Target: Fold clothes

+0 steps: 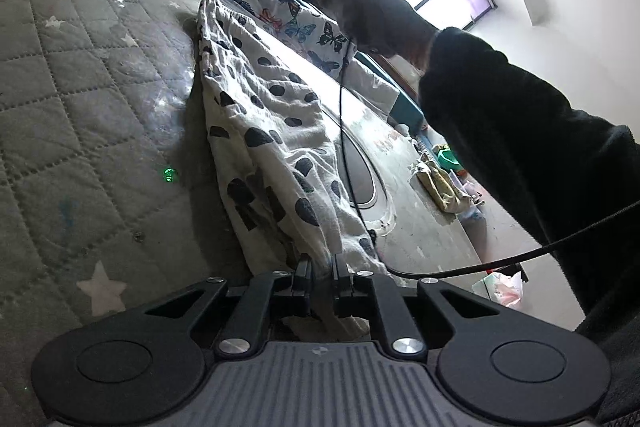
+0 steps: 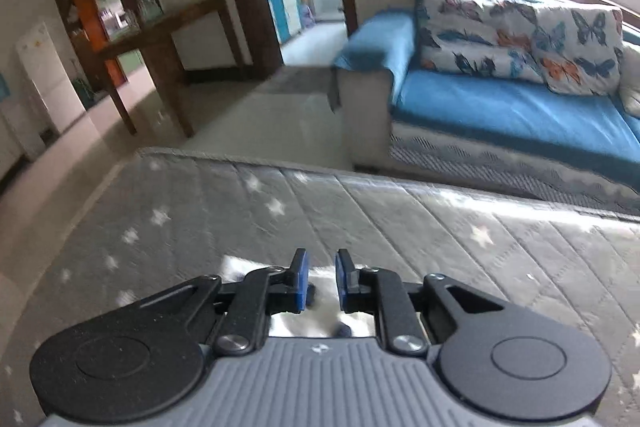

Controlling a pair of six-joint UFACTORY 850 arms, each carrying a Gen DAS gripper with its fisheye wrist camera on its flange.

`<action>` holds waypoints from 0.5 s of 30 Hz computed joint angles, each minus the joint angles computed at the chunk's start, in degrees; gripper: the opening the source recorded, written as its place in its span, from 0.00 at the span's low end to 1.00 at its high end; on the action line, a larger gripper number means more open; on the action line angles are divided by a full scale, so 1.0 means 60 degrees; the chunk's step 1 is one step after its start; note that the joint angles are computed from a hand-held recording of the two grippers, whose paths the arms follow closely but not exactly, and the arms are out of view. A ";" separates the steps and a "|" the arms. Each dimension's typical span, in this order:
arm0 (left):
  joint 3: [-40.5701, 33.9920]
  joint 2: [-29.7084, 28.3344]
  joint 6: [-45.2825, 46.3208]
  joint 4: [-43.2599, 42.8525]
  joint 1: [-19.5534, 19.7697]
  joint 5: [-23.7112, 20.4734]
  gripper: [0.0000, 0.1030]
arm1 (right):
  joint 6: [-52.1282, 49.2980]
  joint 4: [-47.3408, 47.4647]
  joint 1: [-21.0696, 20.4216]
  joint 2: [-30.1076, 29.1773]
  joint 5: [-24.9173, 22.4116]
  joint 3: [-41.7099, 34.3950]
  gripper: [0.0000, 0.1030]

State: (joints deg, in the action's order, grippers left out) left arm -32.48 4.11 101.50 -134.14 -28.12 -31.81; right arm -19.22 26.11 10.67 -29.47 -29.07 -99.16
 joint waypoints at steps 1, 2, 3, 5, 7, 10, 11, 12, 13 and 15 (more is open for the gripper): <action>0.0011 0.0029 -0.0048 0.0066 0.0007 0.0031 0.11 | 0.0004 -0.0073 -0.0019 -0.0019 -0.0057 0.0078 0.14; 0.0002 0.0024 -0.0073 0.0109 0.0006 0.0057 0.11 | 0.0099 -0.0208 -0.0003 -0.0033 -0.0027 0.0200 0.15; -0.0012 0.0010 -0.0094 0.0147 0.0003 0.0082 0.11 | 0.0145 -0.0260 0.0024 -0.0060 0.0046 0.0336 0.16; -0.0022 0.0002 -0.0234 0.0290 0.0043 0.0120 0.11 | 0.0047 -0.0034 0.0023 -0.0117 0.0123 0.0499 0.17; -0.0004 0.0047 -0.0338 0.0415 0.0076 0.0160 0.11 | -0.0015 0.0191 0.0024 -0.0229 0.0180 0.0562 0.18; -0.0021 0.0049 -0.0422 0.0580 0.0104 0.0184 0.11 | -0.0374 0.0603 -0.0053 -0.0479 0.0115 0.0429 0.20; -0.0028 0.0045 -0.0463 0.0646 0.0115 0.0184 0.11 | -0.0514 0.0722 -0.0062 -0.0532 0.0106 0.0411 0.22; -0.0033 0.0036 -0.0515 0.0731 0.0134 0.0178 0.11 | -0.0595 0.0747 -0.0066 -0.0607 0.0121 0.0373 0.25; -0.0036 0.0026 -0.0576 0.0822 0.0159 0.0173 0.11 | -0.0555 0.0566 -0.0055 -0.0717 0.0202 0.0309 0.25; -0.0063 -0.0011 -0.0651 0.0917 0.0177 0.0176 0.11 | -0.0851 0.0710 -0.0043 -0.0669 0.0380 0.0450 0.18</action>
State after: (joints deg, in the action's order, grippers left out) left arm -32.85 4.05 97.60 -128.64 -27.06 -30.76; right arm -24.32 30.37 10.41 -33.48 -26.79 -96.46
